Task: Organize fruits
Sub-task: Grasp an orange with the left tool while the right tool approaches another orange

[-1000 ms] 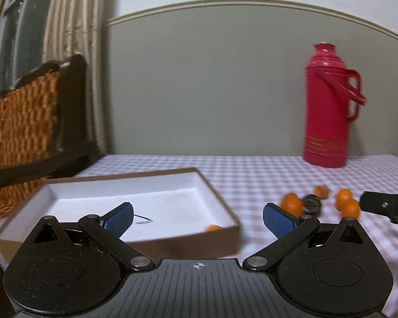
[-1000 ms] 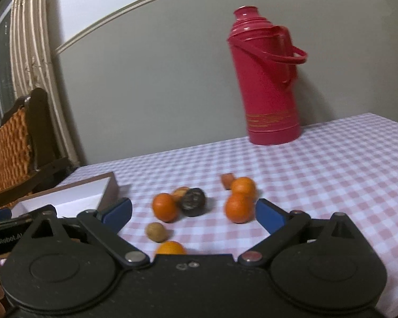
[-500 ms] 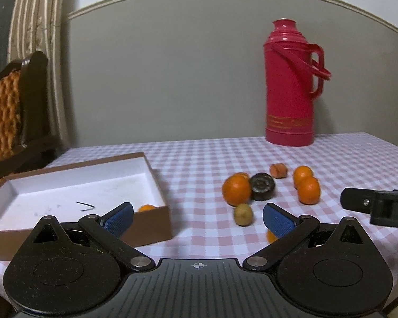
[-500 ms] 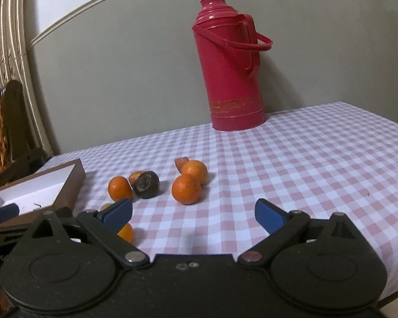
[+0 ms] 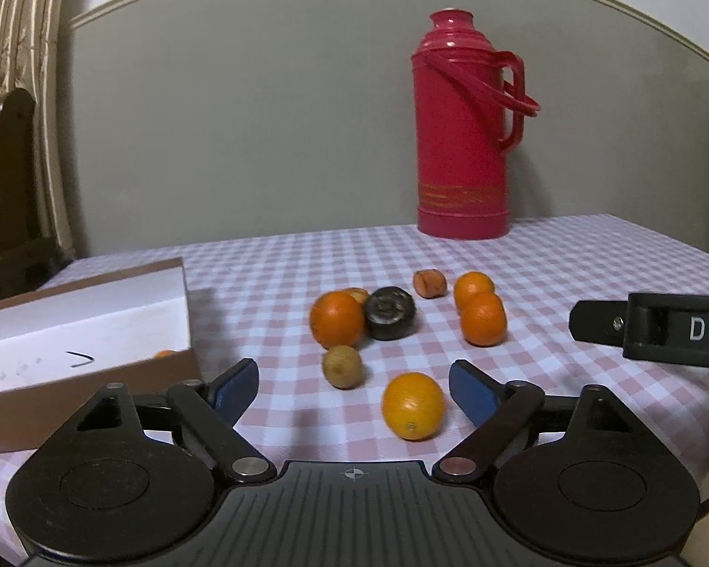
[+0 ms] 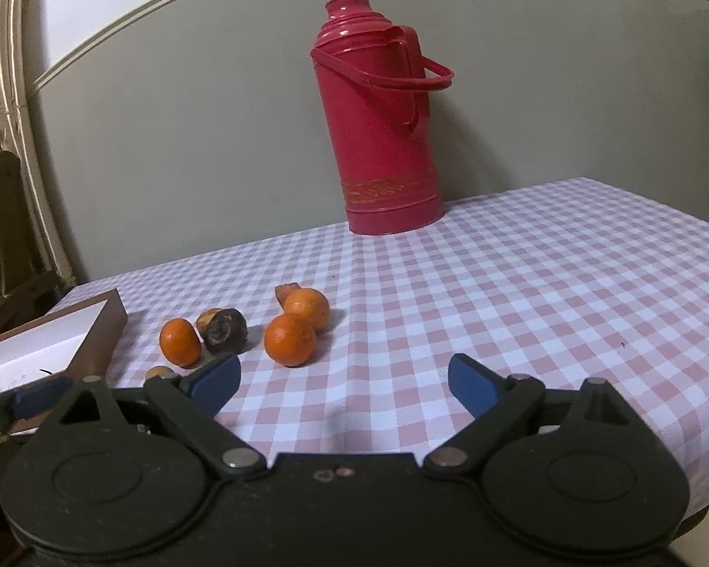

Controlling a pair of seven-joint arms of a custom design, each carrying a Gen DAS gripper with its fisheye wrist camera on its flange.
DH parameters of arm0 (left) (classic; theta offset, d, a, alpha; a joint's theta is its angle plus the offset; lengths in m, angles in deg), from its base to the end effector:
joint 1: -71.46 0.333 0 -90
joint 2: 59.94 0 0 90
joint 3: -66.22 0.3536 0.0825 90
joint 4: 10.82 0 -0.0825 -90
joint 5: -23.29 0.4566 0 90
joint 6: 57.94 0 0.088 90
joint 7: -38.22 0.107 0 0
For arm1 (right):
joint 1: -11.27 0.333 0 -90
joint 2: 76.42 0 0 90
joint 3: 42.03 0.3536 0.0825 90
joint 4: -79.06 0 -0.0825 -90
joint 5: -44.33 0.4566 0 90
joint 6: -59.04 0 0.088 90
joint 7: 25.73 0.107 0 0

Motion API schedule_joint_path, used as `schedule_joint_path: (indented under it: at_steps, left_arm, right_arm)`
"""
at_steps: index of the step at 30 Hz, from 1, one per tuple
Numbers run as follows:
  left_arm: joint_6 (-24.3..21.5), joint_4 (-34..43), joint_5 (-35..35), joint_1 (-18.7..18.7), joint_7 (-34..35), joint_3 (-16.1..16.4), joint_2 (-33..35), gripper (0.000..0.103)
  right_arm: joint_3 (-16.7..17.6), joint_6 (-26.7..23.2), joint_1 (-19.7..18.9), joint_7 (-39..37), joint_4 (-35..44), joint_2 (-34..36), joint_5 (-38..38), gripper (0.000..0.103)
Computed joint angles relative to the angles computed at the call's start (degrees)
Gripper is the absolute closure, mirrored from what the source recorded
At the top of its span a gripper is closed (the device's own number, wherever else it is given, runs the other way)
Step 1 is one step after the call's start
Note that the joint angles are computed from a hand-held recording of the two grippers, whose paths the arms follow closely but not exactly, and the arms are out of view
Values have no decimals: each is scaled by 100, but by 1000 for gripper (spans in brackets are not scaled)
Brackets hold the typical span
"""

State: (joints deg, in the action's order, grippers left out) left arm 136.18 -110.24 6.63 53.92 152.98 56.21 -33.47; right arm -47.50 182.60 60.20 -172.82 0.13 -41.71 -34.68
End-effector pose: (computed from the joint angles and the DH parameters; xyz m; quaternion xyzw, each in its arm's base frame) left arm 0.7148 -0.3105 0.4521 -0.4188 0.7166 -0.4529 0.3255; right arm 0.6237 0.5617 0.4128 -0.3797 0.7187 -0.4154 0.4084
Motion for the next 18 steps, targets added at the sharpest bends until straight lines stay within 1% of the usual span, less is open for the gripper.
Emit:
schedule_joint_path:
  at_steps: [1,3,9,11,13,18]
  left_arm:
    - [-7,5,14,-6,9,1,7,21]
    - [-35,18,28,-31,28,12,21,22]
    - [-137,82,-40,-150,1,115,55,24]
    - [-185,110,-38,-169,-11,125,74,27]
    - [-247,129,12,-105,-28,46,90,33]
    - [-263,126,46,-119,-97,42,100,34]
  right_arm:
    - [-5,-3,1,8,-6,-4,-4,15]
    - [-6,19,-6,25,-19,-13,-14,15]
    - [-11,95,-24,72,-22,-18,-49,16]
    - [-9,108,-27,50,-18,-15,-54,16]
    - [-10,112,-28,36,-10,-9,-55,17]
    - [-15,140,-41,21,8,6,-42,18]
